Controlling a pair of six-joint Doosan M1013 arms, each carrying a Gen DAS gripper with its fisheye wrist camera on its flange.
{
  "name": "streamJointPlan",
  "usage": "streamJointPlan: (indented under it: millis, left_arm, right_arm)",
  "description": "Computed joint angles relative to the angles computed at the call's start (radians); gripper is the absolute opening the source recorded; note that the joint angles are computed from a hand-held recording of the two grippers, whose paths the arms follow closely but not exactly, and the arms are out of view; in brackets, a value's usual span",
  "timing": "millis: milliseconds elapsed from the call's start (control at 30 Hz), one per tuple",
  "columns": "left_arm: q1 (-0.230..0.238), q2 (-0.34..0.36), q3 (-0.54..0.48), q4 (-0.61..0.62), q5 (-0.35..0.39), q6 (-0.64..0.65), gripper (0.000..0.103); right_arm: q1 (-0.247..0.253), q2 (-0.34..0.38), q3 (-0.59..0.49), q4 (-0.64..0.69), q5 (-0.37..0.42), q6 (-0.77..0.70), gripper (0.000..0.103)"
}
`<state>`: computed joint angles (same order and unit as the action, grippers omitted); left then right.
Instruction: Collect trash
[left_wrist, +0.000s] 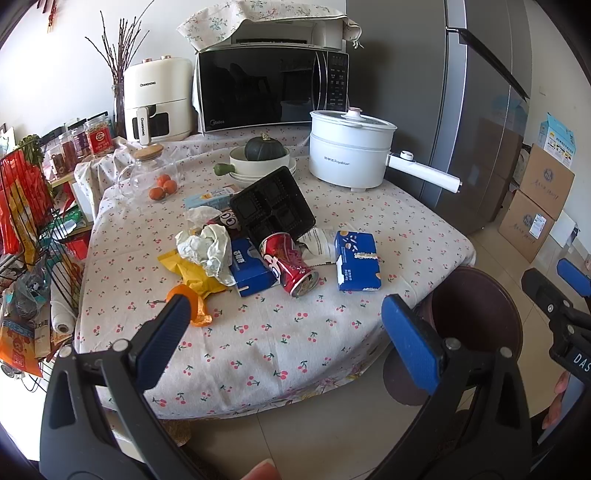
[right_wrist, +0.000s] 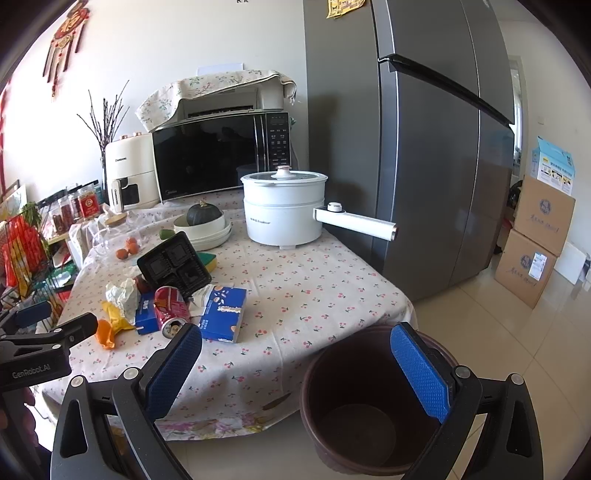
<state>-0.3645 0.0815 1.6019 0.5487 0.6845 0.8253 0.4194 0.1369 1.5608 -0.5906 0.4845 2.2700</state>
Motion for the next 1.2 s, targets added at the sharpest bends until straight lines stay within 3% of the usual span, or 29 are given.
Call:
streamJointPlan:
  millis: [200,333,467,567,700,833,933,1033,1200]
  left_arm:
    - [0.002,-0.001,0.0,-0.011,0.002,0.009,0.102]
    - [0.009,0.002,-0.002,-0.025,0.01,0.024,0.102]
    - [0.046,0.02,-0.036,-0.17,0.043,0.139,0.102]
    - [0.079,0.047,-0.083,-0.303,0.092,0.278,0.102]
    - [0.123,0.095,-0.157,-0.416,0.181,0.387,0.102]
    - [0.161,0.137,-0.21,-0.462,0.243,0.418,0.102]
    - [0.193,0.152,-0.209,-0.499,0.232,0.413,0.102]
    - [0.224,0.177,-0.226,-0.583,0.273,0.434,0.095]
    - [0.255,0.202,-0.243,-0.682,0.296,0.488,0.095]
  right_arm:
    - [0.004,0.002,-0.001,-0.023,0.01,0.019,0.103]
    - [-0.002,0.01,-0.02,0.065,0.029,-0.076,0.103]
    - [-0.011,0.045,-0.089,0.19,0.117,-0.243,0.103]
    - [-0.033,0.082,-0.162,0.384,0.187,-0.433,0.103]
    - [-0.048,0.171,-0.305,0.558,0.377,-0.61,0.103]
    - [-0.051,0.269,-0.428,0.64,0.512,-0.66,0.103]
    - [-0.051,0.337,-0.496,0.676,0.573,-0.657,0.103]
    - [-0.055,0.411,-0.579,0.707,0.666,-0.63,0.103]
    - [-0.055,0.504,-0.699,0.745,0.732,-0.587,0.1]
